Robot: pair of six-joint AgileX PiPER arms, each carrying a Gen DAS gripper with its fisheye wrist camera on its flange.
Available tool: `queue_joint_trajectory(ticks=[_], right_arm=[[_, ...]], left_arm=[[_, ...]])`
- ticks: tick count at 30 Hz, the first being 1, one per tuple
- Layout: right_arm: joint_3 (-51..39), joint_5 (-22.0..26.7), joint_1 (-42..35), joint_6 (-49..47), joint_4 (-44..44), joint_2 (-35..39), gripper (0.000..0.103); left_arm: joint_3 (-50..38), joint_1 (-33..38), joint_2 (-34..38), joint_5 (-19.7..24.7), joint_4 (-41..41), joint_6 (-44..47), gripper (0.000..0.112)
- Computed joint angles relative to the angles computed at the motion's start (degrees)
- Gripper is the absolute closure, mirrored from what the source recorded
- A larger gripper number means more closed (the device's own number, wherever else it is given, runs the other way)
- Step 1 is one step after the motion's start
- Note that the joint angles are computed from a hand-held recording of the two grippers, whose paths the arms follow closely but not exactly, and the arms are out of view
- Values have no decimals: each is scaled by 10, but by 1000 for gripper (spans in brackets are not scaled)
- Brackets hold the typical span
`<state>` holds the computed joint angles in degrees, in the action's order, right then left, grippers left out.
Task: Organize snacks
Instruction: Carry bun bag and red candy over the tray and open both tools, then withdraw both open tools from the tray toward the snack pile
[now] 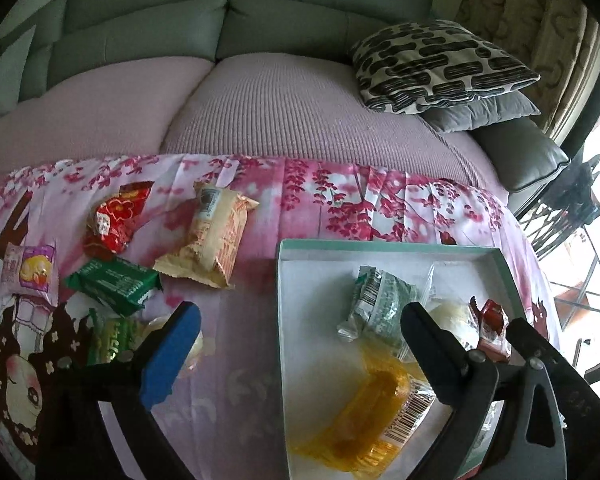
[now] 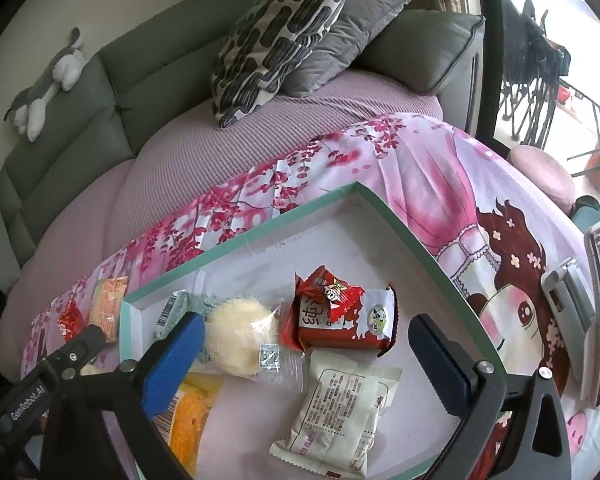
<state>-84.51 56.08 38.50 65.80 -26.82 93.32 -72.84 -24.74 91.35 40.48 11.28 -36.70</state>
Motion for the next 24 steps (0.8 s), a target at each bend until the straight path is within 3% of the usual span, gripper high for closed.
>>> queue_joint_trajectory(ticks=[13, 24], right_arm=[[-44, 18, 32, -3, -31, 14, 0], [-178, 67, 95, -67, -35, 98, 0]], left_arm=[[37, 34, -56, 6, 22, -1, 12], [106, 129, -140, 28, 82, -29, 12]])
